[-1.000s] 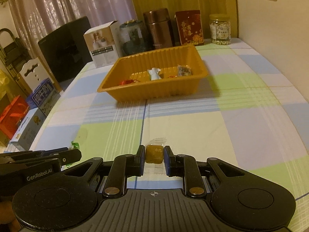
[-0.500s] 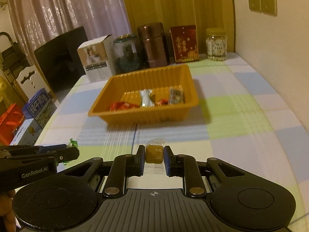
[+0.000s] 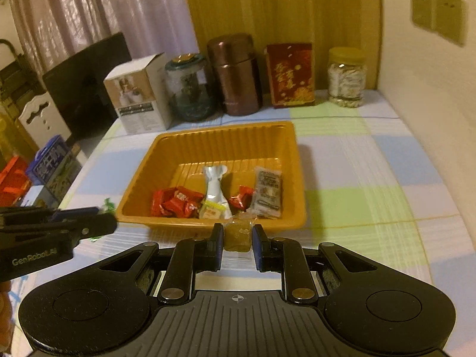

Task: Organize snacks
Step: 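Lift both candies and carry them over the orange tray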

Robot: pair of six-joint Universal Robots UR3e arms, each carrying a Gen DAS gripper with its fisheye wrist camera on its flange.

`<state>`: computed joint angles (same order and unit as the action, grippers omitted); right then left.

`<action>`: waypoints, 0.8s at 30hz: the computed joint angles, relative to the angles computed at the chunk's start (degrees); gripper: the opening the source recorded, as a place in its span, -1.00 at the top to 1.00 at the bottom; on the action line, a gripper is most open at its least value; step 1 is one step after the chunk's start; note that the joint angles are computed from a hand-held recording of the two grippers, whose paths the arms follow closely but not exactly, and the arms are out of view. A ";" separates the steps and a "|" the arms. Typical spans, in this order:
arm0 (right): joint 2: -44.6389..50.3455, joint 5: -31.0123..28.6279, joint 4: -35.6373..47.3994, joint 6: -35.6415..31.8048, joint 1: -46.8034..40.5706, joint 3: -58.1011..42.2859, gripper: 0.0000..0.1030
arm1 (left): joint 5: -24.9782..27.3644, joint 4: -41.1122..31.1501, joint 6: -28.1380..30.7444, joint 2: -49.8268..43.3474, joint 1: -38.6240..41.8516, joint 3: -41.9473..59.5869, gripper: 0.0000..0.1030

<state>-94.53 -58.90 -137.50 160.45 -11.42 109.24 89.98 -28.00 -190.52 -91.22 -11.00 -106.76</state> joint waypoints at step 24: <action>34.06 -4.07 12.43 4.32 8.19 -42.69 0.60 | -5.65 -10.49 3.43 -21.72 9.26 26.51 0.63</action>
<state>-60.47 -62.97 -125.08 164.77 -3.23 66.55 84.33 -38.49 -187.09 -112.94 -1.74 -80.25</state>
